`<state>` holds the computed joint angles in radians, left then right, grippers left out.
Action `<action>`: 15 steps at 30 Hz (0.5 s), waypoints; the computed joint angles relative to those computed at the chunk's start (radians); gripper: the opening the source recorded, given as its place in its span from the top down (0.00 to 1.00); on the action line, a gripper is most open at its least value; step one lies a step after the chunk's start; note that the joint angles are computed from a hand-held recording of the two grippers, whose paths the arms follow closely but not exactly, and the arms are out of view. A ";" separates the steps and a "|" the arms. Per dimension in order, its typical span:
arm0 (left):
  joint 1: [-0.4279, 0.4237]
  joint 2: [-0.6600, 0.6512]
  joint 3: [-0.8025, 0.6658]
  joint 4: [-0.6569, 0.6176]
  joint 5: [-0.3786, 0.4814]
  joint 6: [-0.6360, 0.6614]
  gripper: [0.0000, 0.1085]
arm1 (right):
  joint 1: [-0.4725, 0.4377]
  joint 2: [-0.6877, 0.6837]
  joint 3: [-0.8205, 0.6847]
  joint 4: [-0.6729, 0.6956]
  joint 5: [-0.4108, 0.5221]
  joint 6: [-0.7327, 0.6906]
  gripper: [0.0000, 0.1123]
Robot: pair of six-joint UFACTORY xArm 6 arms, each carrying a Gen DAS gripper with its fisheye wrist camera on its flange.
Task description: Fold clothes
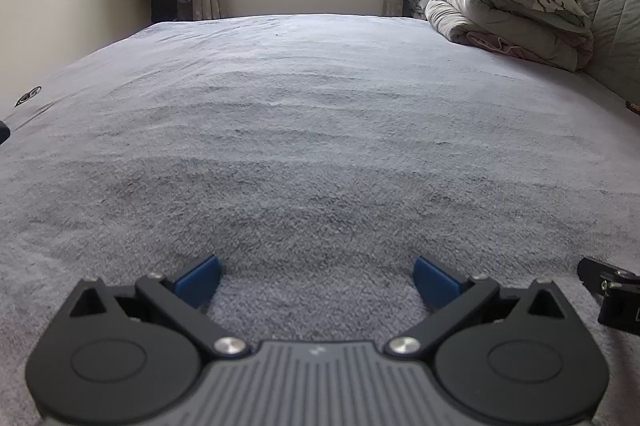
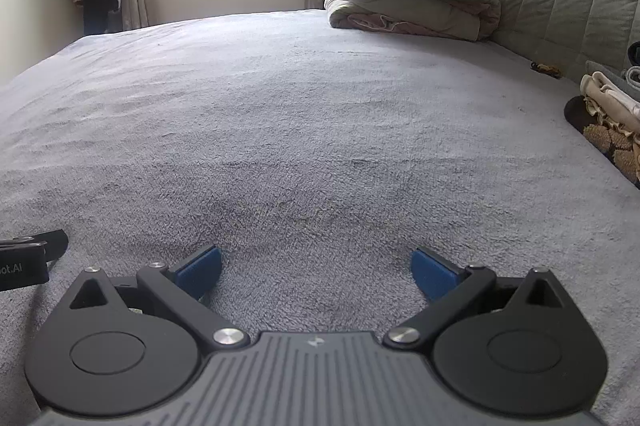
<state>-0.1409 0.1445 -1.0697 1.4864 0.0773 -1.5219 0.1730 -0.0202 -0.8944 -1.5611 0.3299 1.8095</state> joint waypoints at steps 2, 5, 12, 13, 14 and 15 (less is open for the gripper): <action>0.000 -0.001 0.001 0.006 0.000 -0.006 0.05 | 0.003 0.000 0.000 0.002 0.003 0.001 0.08; -0.001 -0.001 0.001 0.010 0.002 -0.011 0.05 | 0.004 0.000 0.000 0.003 0.004 0.000 0.08; -0.004 -0.003 0.003 0.013 0.006 -0.016 0.05 | 0.000 0.001 -0.001 -0.002 -0.001 0.003 0.08; -0.005 -0.003 0.003 0.013 0.007 -0.016 0.05 | 0.000 0.001 -0.001 -0.003 -0.001 0.003 0.08; -0.006 -0.005 0.005 0.015 0.008 -0.020 0.05 | -0.001 0.001 -0.001 -0.004 -0.002 0.004 0.08; -0.006 -0.005 0.005 0.015 0.008 -0.020 0.05 | -0.001 0.001 0.000 -0.004 -0.002 0.004 0.08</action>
<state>-0.1468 0.1396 -1.0647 1.5017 0.0857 -1.5418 0.1717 -0.0194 -0.8949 -1.5652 0.3280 1.8132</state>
